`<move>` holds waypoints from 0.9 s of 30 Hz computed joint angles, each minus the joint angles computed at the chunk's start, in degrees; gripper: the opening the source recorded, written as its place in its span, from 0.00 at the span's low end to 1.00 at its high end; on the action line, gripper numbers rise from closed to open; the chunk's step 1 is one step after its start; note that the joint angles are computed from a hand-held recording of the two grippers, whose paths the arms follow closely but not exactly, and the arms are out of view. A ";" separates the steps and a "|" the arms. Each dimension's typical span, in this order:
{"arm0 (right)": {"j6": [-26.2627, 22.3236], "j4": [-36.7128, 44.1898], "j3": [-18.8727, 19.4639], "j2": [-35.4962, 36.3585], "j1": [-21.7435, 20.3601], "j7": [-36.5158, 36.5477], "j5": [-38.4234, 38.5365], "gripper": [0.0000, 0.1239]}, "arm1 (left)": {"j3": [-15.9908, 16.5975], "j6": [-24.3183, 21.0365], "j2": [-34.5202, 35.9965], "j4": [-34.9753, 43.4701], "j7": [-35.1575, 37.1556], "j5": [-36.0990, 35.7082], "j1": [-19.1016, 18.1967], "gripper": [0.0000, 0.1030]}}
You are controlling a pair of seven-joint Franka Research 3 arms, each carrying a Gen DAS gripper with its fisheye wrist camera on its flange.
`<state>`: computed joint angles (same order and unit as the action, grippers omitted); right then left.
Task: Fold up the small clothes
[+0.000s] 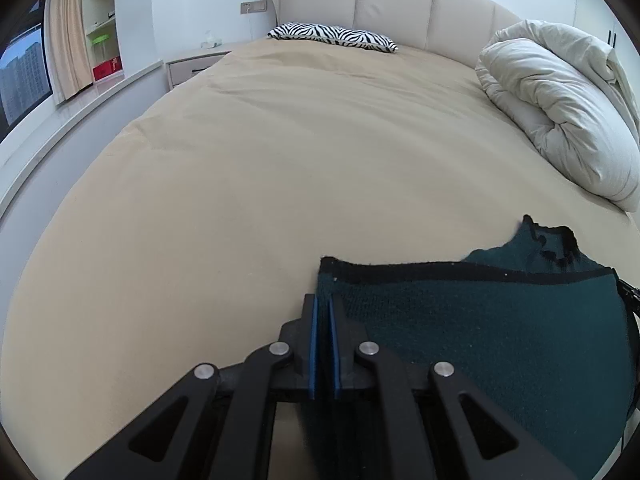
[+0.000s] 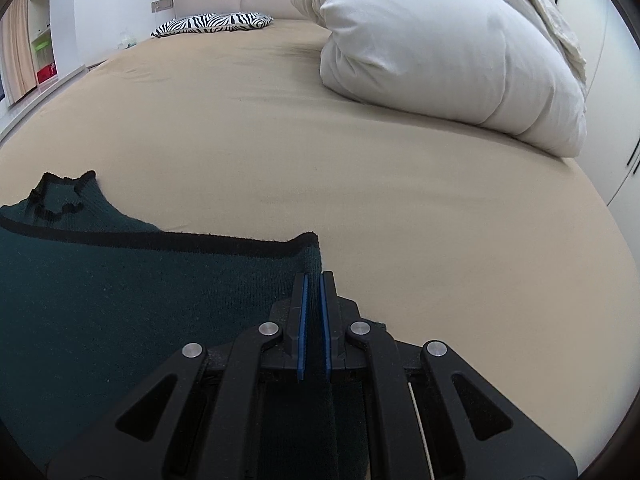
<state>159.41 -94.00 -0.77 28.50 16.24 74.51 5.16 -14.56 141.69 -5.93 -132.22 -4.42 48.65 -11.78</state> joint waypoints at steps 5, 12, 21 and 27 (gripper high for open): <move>0.42 -1.36 2.42 -1.94 -2.80 -2.36 4.38 0.11 | -1.68 -6.24 -2.48 0.34 0.56 0.05 -1.06 0.18; 4.35 -12.67 5.77 -11.81 -8.99 -5.37 16.22 0.32 | -4.91 -11.11 -8.42 -0.96 -3.68 1.77 -3.32 0.30; -18.00 -24.85 13.81 -24.92 -12.51 -37.10 53.58 0.32 | -5.52 -0.15 -3.97 -3.94 -13.14 1.28 -5.66 0.40; -21.65 -25.40 8.57 -21.95 -10.41 -36.09 59.12 0.28 | -5.36 3.61 -7.12 -8.49 -17.18 5.70 -4.90 0.28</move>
